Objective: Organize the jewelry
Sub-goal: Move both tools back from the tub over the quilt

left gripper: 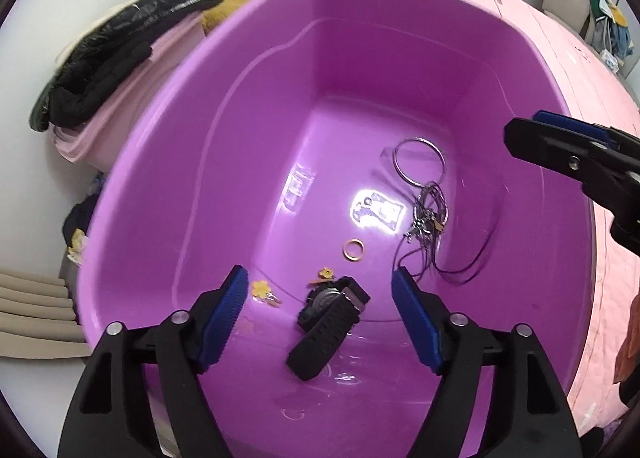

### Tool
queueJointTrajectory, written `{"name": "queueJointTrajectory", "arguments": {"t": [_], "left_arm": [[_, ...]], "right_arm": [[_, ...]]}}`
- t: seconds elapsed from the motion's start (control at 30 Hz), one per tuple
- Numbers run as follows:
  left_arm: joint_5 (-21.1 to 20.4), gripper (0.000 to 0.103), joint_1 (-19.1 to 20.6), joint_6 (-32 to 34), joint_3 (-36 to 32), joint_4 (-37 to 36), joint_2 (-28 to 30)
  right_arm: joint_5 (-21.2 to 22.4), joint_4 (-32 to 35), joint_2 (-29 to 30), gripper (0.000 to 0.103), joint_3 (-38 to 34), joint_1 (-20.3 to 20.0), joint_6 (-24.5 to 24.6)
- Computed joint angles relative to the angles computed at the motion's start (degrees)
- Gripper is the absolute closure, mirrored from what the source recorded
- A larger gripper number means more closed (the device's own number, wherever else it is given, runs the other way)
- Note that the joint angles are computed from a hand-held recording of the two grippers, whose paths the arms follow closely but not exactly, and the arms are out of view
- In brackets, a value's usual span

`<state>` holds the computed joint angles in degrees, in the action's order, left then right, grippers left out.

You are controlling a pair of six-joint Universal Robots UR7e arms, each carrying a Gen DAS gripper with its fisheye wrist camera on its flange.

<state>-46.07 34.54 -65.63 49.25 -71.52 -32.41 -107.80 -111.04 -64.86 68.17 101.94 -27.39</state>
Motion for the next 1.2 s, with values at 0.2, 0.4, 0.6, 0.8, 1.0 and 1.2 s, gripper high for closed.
{"name": "queueJointTrajectory", "arguments": {"t": [0.2, 0.4, 0.6, 0.8, 1.0, 1.2], "left_arm": [[1.02, 0.022, -0.9, -2.8, 1.89, -0.21, -1.84], [2.77, 0.022, -2.4, -6.39, 3.16, 1.14, -3.27], [5.05, 0.018, -4.8, -10.21, 4.9, 2.0, -4.95], [6.19, 0.017, -7.45, -13.63, 7.52, 2.14, -6.43], [6.8, 0.014, -10.46, -16.49, 10.27, 1.73, -7.09], [6.34, 0.01, -13.05, -17.96, 12.34, -1.11, -6.45]], "right_arm": [[0.5, -0.33, -0.85, 0.049, -0.2, 0.41, 0.24], [1.69, -0.77, -3.35, 0.047, 1.24, 0.93, 0.6], [2.89, -1.07, -7.39, 0.046, 4.1, 1.04, 0.8], [3.24, -3.33, -13.75, 0.045, 9.47, 0.47, 1.16], [5.02, -4.76, -20.4, 0.044, 14.13, -2.02, 1.83], [5.08, -5.43, -27.25, 0.043, 18.11, -6.25, 1.48]]}}
